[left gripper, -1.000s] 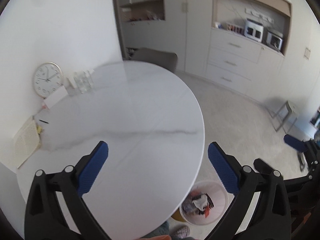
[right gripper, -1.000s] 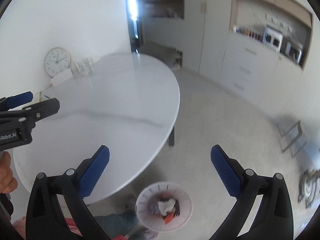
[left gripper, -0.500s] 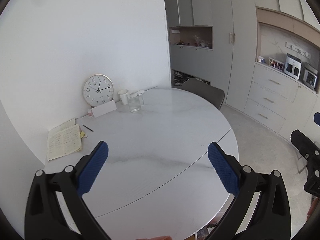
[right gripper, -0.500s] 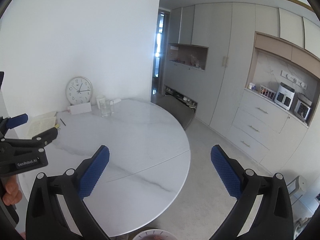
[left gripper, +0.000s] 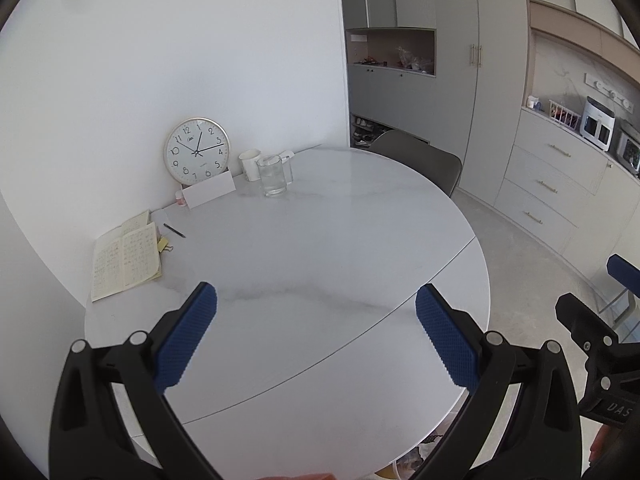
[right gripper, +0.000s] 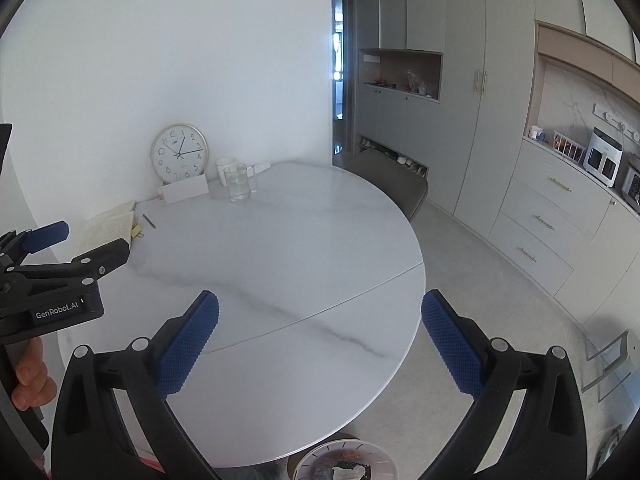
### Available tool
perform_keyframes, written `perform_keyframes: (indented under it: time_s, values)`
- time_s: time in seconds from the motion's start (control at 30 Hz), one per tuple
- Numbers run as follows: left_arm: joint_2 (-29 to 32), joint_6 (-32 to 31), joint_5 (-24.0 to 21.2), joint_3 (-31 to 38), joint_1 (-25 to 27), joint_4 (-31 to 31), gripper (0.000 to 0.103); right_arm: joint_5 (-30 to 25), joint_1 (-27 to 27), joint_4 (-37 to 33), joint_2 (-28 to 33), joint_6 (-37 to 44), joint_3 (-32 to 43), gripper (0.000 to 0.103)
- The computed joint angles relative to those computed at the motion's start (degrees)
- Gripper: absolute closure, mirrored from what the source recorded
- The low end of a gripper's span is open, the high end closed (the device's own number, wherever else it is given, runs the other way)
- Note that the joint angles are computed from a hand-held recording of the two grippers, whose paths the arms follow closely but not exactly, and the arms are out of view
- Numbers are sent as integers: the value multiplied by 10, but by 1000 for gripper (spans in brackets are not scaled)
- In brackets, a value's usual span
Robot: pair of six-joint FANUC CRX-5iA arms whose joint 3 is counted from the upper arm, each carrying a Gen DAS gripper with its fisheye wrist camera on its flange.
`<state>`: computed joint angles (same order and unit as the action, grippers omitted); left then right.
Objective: Collect trash
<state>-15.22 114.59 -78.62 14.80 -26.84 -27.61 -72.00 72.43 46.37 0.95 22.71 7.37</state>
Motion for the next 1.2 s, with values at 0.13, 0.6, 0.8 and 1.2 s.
perform_keyframes:
  time_s: [0.13, 0.6, 0.8, 1.2]
  values:
    - [10, -4, 2, 3, 0, -1, 7, -1, -4, -3, 1, 1, 2, 2]
    - [17, -13, 8, 2, 5, 16, 7, -7, -9, -13, 8, 0, 6, 2]
    - [18, -4, 5, 5, -7, 4, 7, -4, -11, -14, 7, 0, 4, 2]
    - [19, -10, 8, 3, 1, 19, 7, -6, -12, -17, 6, 0, 4, 2]
